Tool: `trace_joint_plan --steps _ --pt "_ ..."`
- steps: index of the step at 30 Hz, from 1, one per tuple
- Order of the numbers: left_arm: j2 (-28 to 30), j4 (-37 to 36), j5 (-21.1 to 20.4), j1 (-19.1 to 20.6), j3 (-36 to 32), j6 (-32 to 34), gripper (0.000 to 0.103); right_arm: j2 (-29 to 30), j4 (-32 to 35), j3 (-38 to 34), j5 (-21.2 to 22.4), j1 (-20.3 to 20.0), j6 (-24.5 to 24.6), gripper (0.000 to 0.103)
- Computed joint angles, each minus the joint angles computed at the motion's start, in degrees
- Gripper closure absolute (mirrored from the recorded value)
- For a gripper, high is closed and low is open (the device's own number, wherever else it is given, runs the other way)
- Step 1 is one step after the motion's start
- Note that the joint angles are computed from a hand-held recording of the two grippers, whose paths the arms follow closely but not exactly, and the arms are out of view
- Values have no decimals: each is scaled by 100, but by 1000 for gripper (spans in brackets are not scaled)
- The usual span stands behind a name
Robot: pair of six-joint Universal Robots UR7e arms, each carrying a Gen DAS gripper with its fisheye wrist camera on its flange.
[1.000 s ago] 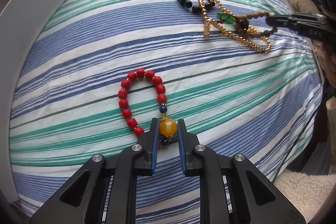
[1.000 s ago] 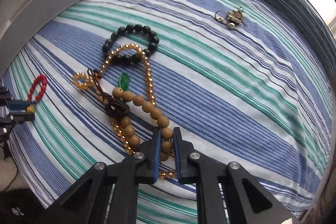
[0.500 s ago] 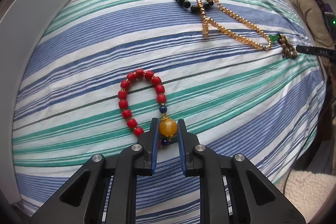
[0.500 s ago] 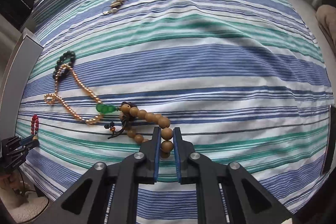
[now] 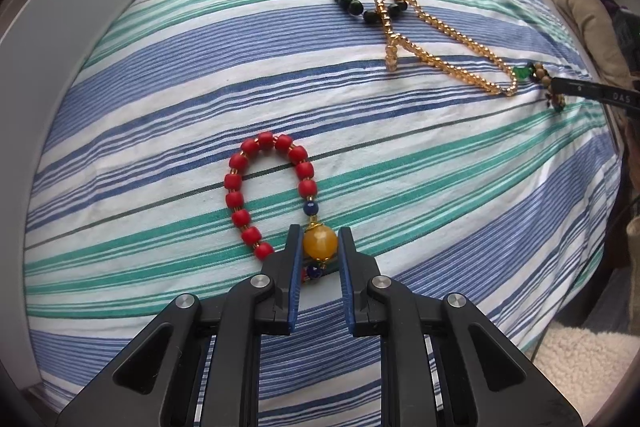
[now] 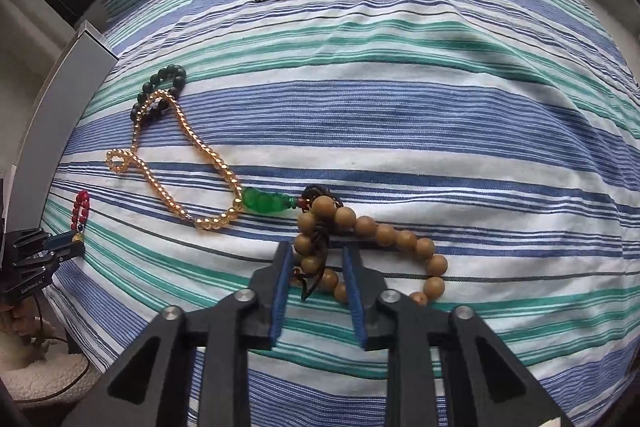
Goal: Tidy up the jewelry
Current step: 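Hold the red bracelet in the left tool while the right tool grasps the wooden bead bracelet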
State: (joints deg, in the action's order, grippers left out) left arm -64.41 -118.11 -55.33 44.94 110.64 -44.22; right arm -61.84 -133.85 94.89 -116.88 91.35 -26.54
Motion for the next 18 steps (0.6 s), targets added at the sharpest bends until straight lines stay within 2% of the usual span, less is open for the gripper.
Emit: trace_joint_plan --steps 4,7,8,9,10,11,12,16,18 --pt "2 -21 -11 13 -7 39 87 -328 488 -180 555 191 -22 92" --pt "-15 -79 -5 14 23 30 87 -389 773 -398 659 360 -107 93" --pt "-20 -83 1 12 31 30 87 -332 924 -473 485 407 -184 93" --pt "-27 -74 5 6 37 35 87 -209 1080 -518 70 449 -262 92" --pt "-29 -70 6 8 35 45 87 -60 1171 -521 -472 455 -182 93" --pt "-39 -73 2 5 44 47 87 50 1273 -532 -824 385 -39 93" --pt "-48 -78 -1 6 51 51 87 78 1403 -531 -936 288 121 92" --pt "-46 -55 -6 4 42 57 87 -150 1154 -340 -397 21 244 92" --pt "-14 -23 -4 4 6 63 87 -296 831 -169 -361 21 203 93"
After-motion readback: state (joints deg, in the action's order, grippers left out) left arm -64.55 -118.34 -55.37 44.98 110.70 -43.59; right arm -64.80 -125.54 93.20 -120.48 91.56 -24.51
